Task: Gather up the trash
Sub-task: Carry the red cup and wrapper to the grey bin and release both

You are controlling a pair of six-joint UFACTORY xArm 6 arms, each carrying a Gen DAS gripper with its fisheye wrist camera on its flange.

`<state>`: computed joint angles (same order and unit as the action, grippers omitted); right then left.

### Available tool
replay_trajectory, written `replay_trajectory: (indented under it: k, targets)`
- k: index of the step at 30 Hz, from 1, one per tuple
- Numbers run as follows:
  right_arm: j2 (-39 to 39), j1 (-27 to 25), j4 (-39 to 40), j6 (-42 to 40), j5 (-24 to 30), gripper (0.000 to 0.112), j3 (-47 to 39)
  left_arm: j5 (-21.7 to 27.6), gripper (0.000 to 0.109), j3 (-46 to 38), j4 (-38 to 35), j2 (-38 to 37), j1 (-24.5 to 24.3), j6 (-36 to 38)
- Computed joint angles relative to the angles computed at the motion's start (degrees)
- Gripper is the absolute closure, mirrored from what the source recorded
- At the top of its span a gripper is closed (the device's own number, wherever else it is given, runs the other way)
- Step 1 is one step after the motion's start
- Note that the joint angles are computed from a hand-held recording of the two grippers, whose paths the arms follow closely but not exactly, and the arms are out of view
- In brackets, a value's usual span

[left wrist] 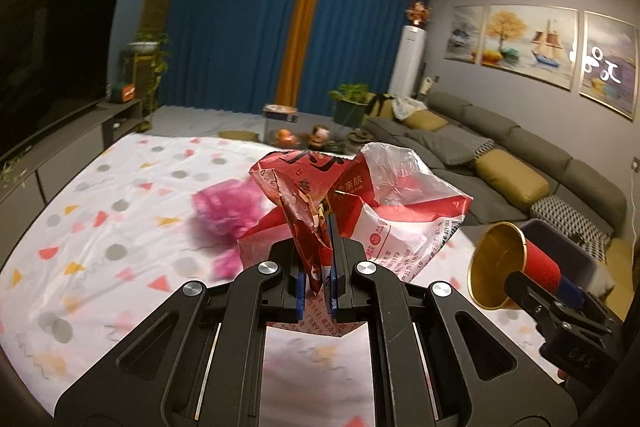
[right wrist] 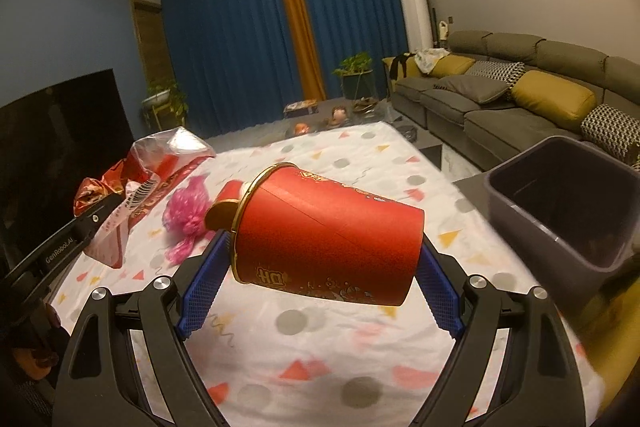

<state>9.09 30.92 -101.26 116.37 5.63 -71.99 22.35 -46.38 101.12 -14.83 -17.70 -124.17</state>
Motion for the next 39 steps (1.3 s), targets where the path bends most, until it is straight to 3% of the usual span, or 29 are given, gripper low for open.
replay_trajectory:
  k: [11, 22, 27, 39]
  targets:
    - [-6.48, -5.85, -12.03, 12.64, 1.48, 0.028, 5.17, -0.26, 0.101, -13.41, -1.15, 11.43, -7.69, 4.39]
    - [-9.71, -15.03, -11.96, 13.24, 4.11, 0.028, 10.64, -6.12, 0.101, -35.03, -4.64, 30.33, -13.04, 11.84]
    - [-7.65, -17.73, -11.56, 12.51, 3.82, 0.028, 10.07, -10.33, 0.101, -45.94, -14.17, 40.4, -13.94, 22.45]
    - [-4.18, -20.42, -10.09, 10.07, 3.88, 0.028, 9.17, -16.35, 0.101, -60.74, -53.33, 56.8, -15.13, 61.19]
